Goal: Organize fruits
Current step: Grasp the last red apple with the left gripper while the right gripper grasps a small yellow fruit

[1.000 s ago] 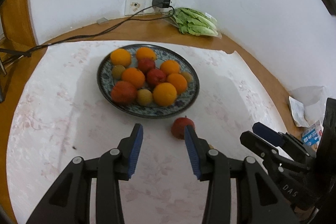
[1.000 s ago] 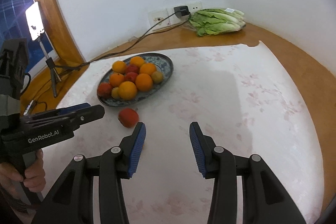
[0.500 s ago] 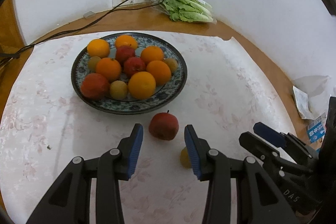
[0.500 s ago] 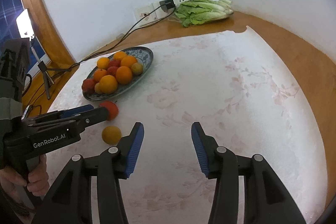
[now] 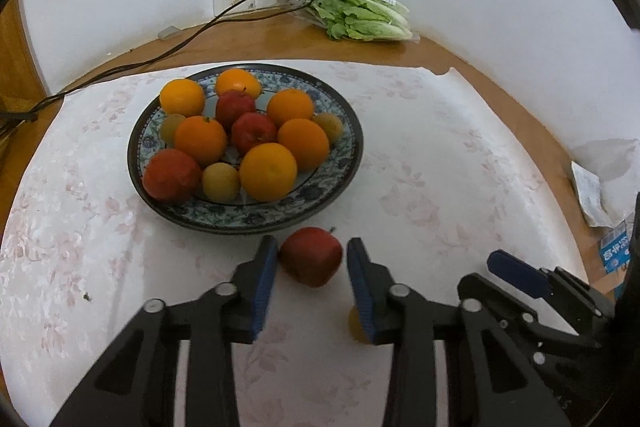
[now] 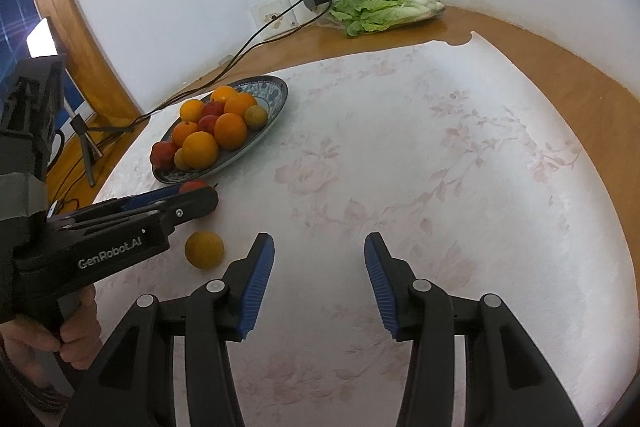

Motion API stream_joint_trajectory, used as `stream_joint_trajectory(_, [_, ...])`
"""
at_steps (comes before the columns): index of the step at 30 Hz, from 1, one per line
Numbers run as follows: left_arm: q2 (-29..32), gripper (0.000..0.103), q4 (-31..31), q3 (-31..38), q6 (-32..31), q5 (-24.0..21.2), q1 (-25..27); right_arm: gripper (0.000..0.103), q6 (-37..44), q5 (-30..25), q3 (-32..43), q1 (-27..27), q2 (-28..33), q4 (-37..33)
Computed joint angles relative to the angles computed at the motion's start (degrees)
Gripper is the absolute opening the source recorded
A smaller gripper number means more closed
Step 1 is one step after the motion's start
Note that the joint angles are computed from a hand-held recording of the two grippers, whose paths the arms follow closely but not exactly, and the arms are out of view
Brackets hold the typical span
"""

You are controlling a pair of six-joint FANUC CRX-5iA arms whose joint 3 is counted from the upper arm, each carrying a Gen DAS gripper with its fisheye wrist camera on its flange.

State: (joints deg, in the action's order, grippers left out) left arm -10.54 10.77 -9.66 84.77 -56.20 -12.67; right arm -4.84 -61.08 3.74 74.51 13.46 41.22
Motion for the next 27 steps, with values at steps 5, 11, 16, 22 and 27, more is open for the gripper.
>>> stream_joint_trajectory(5, [-0.3,0.035,2.6,-1.0,-1.5,-0.1,1.3,0.048,0.3,-0.4,0.8,0.1,0.5,-0.2])
stream_joint_trajectory(11, [-3.3,0.035,3.7,-2.7,-2.8,-0.6,3.4,0.048,1.7,-0.5,2.6,0.5,1.5,-0.3])
stream_joint_trajectory(16, [-5.6,0.035,1.4,-2.9,-1.8,-2.2,5.2,0.048,3.2,-0.5,4.5,1.1,2.6,-0.3])
stream_joint_trajectory(22, [-7.8,0.035,2.4,-5.0,-2.0,-3.1,8.8,0.048,6.8,-0.6,8.0,1.4,4.9,-2.1])
stream_joint_trajectory(27, [-8.8,0.035,2.9,-6.2,-2.7,-3.3,10.8,0.048,9.6,-1.1,10.9,1.3,6.9,-3.9])
